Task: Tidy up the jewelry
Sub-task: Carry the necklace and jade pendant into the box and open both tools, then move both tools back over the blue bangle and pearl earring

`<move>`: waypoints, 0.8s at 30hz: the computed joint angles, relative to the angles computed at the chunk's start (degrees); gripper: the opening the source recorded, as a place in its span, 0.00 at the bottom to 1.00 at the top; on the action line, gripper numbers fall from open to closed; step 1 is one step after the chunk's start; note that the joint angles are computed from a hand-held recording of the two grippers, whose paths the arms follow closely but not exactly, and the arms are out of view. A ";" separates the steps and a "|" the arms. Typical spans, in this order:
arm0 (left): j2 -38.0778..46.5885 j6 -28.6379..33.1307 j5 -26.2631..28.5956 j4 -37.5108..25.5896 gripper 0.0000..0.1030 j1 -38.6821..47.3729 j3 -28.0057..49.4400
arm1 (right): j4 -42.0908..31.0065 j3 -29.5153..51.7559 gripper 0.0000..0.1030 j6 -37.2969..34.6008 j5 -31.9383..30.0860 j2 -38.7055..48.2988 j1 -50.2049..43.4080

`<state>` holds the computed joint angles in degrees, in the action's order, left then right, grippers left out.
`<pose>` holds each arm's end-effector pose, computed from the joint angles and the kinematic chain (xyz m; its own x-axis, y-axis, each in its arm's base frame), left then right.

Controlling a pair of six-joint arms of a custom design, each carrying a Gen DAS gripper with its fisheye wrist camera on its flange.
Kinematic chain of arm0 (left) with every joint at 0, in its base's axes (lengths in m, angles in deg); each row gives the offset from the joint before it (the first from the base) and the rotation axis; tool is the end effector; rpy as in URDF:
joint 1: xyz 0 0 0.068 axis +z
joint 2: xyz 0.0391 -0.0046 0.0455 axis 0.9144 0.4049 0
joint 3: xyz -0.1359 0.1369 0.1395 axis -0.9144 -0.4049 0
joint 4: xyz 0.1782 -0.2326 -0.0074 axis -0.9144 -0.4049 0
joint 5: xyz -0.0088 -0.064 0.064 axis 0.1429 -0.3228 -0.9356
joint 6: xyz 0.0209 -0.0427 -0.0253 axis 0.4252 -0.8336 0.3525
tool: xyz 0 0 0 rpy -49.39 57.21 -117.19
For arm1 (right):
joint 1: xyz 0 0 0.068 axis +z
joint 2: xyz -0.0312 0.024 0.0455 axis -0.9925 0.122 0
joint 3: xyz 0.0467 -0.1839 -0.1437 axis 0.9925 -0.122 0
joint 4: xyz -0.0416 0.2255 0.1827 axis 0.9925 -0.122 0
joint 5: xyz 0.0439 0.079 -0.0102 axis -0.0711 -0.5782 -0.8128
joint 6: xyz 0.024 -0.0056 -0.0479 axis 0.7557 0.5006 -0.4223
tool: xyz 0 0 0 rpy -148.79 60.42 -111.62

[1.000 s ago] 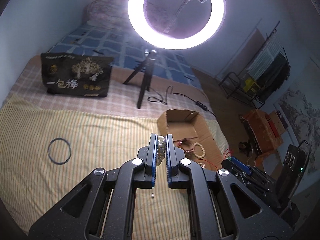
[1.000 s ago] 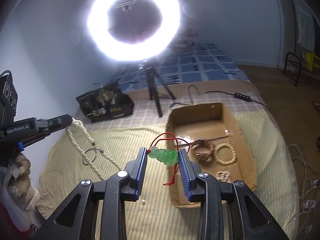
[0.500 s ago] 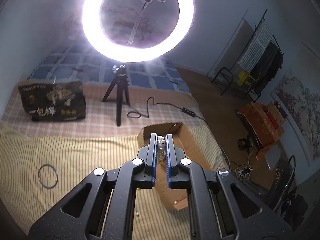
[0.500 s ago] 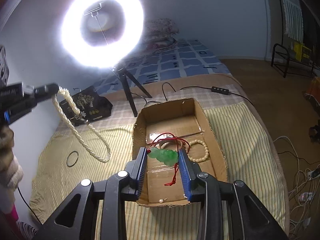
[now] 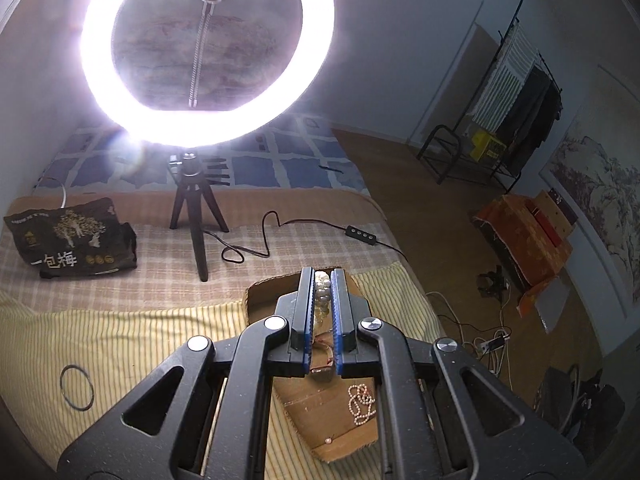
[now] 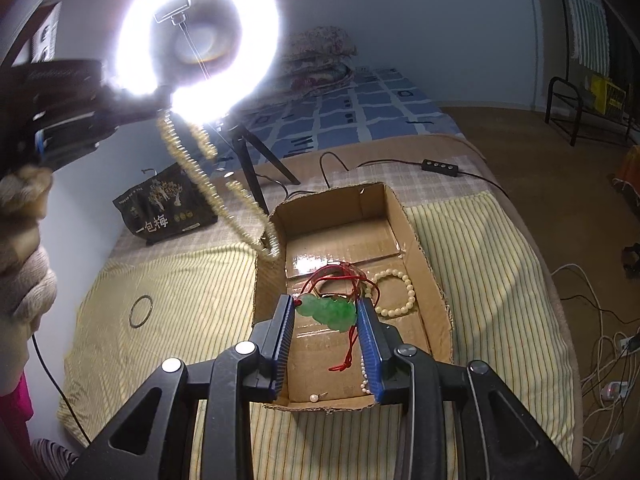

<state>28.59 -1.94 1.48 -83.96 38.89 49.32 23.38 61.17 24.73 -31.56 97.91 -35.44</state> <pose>0.2478 -0.1266 0.3420 -0.7357 -0.1300 -0.6647 0.1210 0.9404 -0.3178 0.1796 0.1854 0.2419 -0.7769 -0.0259 -0.6291 -0.2288 0.9425 0.2437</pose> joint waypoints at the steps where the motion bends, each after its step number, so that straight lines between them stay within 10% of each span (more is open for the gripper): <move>1: 0.90 -0.07 -0.02 0.44 0.05 -0.09 0.21 | 0.23 -0.01 0.31 -0.08 -0.26 0.24 -0.19; 15: 6.72 1.14 0.30 2.88 0.05 -0.63 -0.25 | 2.20 -0.45 0.35 -0.45 -2.47 2.49 -1.42; 18: 7.01 1.31 0.42 2.19 0.09 -0.73 0.17 | 2.08 -0.46 0.70 0.37 -1.00 2.50 -1.09; 20: 6.38 1.55 0.46 2.27 0.30 -0.68 -0.27 | 2.07 -0.99 0.85 1.30 1.19 1.47 -0.32; 24: 4.14 2.21 -1.86 2.67 0.47 -1.25 -2.17 | 0.91 -0.34 0.92 1.45 2.26 1.83 -0.13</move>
<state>32.73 0.26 -0.39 -81.28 37.64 47.15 24.29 60.83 26.18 -29.29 99.74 -35.57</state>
